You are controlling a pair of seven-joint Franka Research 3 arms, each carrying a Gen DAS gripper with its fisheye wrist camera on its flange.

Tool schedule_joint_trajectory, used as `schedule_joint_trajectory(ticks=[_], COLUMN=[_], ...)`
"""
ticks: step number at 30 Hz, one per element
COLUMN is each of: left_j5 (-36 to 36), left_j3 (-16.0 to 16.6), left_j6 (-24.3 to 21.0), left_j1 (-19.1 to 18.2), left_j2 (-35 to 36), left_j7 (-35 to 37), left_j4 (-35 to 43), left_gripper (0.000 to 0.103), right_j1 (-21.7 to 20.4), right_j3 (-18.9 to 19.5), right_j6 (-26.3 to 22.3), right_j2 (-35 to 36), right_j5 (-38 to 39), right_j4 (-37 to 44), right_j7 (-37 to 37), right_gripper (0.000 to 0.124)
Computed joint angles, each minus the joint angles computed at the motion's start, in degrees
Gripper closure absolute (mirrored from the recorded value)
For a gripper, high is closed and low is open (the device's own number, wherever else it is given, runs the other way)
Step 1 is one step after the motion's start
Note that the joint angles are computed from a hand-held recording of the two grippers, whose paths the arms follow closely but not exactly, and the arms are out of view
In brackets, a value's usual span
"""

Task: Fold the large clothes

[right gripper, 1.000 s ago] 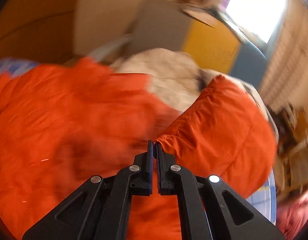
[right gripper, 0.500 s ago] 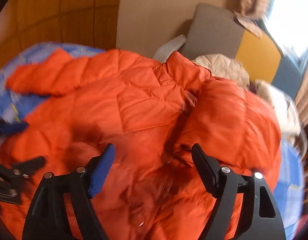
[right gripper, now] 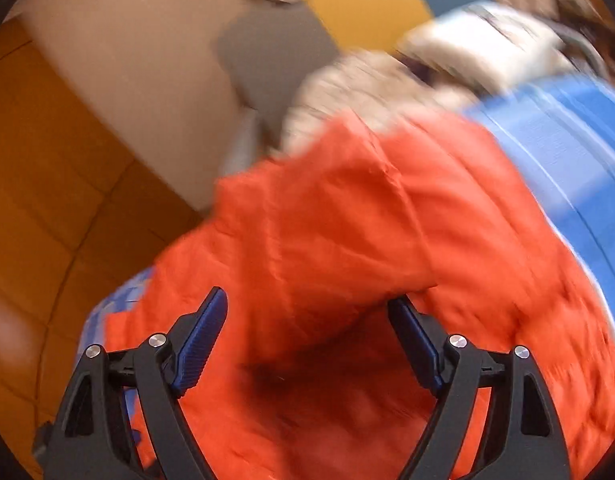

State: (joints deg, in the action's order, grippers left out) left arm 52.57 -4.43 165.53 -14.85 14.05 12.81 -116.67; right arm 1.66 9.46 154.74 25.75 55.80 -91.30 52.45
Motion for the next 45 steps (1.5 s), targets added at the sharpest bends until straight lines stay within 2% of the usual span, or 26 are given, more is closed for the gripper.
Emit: schedule_joint_trajectory(ticks=[1,2,3,7,10,11,13,17,19,22,23,25,26,27,28,29,30,31,33,34,37,39,40,42,43,45], left_j5=[-0.7,-1.4,-1.9,-5.5,-9.4,-10.9,-15.1,-23.1,-26.6,-32.3,-34.5,-37.8,-39.3,-40.1,-40.6,-40.5,-40.1,-39.7,-39.5,-39.7,-39.0,-37.7,-37.6,-36.4,-36.0,-35.6], left_j3=[-0.2,-0.3,-0.4,-0.7,-1.2,-1.4,-2.3,-3.3,-3.9,-6.1,-7.7,-9.2,-9.9,-9.3,-9.0,-7.0,-5.0,-2.5,-0.5,-1.9,-2.0,0.2,0.0,2.0,2.3,2.4], left_j6=[0.0,0.3,0.5,1.6,2.3,2.8,4.5,5.1,5.7,6.9,7.3,8.0,8.3,8.1,8.9,10.7,11.3,11.5,9.9,9.3,9.0,8.5,8.9,9.0,9.0,9.2], left_j1=[0.2,0.5,0.6,1.2,1.8,2.0,3.1,4.4,5.1,7.4,8.9,10.4,11.0,10.7,10.5,9.1,7.6,5.9,4.8,6.1,6.0,4.1,4.3,2.6,2.4,2.4], left_j2=[0.1,0.3,0.5,1.9,3.5,4.0,5.7,9.9,12.0,15.0,16.2,18.1,18.9,19.4,19.6,19.1,18.6,17.8,17.2,17.4,17.6,17.5,17.4,17.1,17.1,17.0], left_j7=[0.6,1.3,1.6,5.3,9.2,10.3,13.6,18.5,20.6,24.2,25.9,27.8,28.6,28.8,29.2,28.4,27.6,26.2,24.2,25.2,25.5,24.1,24.0,22.2,21.7,20.8], left_j4=[0.3,0.6,1.0,2.7,4.6,5.2,6.8,11.7,13.8,16.7,17.9,19.8,20.5,21.2,21.1,20.2,19.8,18.7,17.4,17.3,16.6,17.0,16.8,16.6,16.7,16.4], left_gripper=[0.009,0.009,0.009,0.009,0.009,0.009,0.009,0.010,0.013,0.031,0.037,0.060,0.068,0.086,0.091,0.094,0.095,0.095,0.095,0.094,0.090,0.088,0.086,0.085,0.084,0.084], right_j1=[-1.1,-3.2,-3.8,-1.6,0.2,0.3,-0.7,-1.6,-2.2,-2.8,-2.7,-3.3,-3.4,-3.4,-3.3,-3.4,-2.7,-2.7,-1.9,-2.4,-1.5,0.8,-0.1,1.3,2.6,6.1], right_j3=[1.8,4.7,5.8,3.8,0.2,-1.3,-2.6,-5.7,-5.7,-5.5,-5.5,-5.0,-5.0,-5.0,-5.0,-5.1,-6.2,-7.1,-8.7,-7.9,-8.6,-9.9,-8.5,-8.1,-8.9,-12.5], right_j6=[-1.6,-5.8,-8.7,-10.2,-6.7,-5.7,-6.4,-5.7,-4.6,-2.3,-1.6,-0.9,-0.6,-0.2,0.7,1.7,2.3,0.3,-1.7,-1.0,0.0,2.8,3.7,7.7,8.9,9.3], right_j2=[0.1,0.1,-0.2,-2.8,-5.5,-6.1,-6.4,-4.8,-3.8,-2.3,-1.9,-1.6,-1.2,-0.8,-0.5,-0.4,-0.1,1.6,2.4,1.5,-1.9,-6.5,-6.8,-8.5,-7.9,-5.2], right_j5=[2.4,7.4,10.4,12.3,11.5,10.9,11.8,7.6,6.8,5.4,4.4,3.2,2.4,1.3,0.4,-0.4,-3.4,-6.3,-12.8,-13.5,-18.5,-22.0,-22.8,-25.0,-27.5,-34.5], right_j4=[0.9,2.0,2.4,-0.7,-5.8,-7.6,-9.2,-10.0,-10.0,-8.8,-8.3,-7.5,-6.8,-6.2,-5.8,-6.0,-6.0,-4.1,-3.9,-5.2,-9.2,-14.2,-14.3,-15.9,-15.0,-12.3], right_j7=[-3.0,-8.2,-11.1,-13.3,-10.4,-7.5,-5.8,4.9,7.6,9.9,10.9,11.7,12.4,13.1,13.5,13.8,16.3,18.7,23.0,21.7,22.8,21.3,20.6,18.9,20.0,26.7], right_gripper=[0.041,0.041,0.041,0.041,0.041,0.041,0.041,0.041,0.041,0.041,0.041,0.041,0.041,0.041,0.041,0.041,0.042,0.043,0.048,0.049,0.049,0.049,0.049,0.049,0.047,0.047])
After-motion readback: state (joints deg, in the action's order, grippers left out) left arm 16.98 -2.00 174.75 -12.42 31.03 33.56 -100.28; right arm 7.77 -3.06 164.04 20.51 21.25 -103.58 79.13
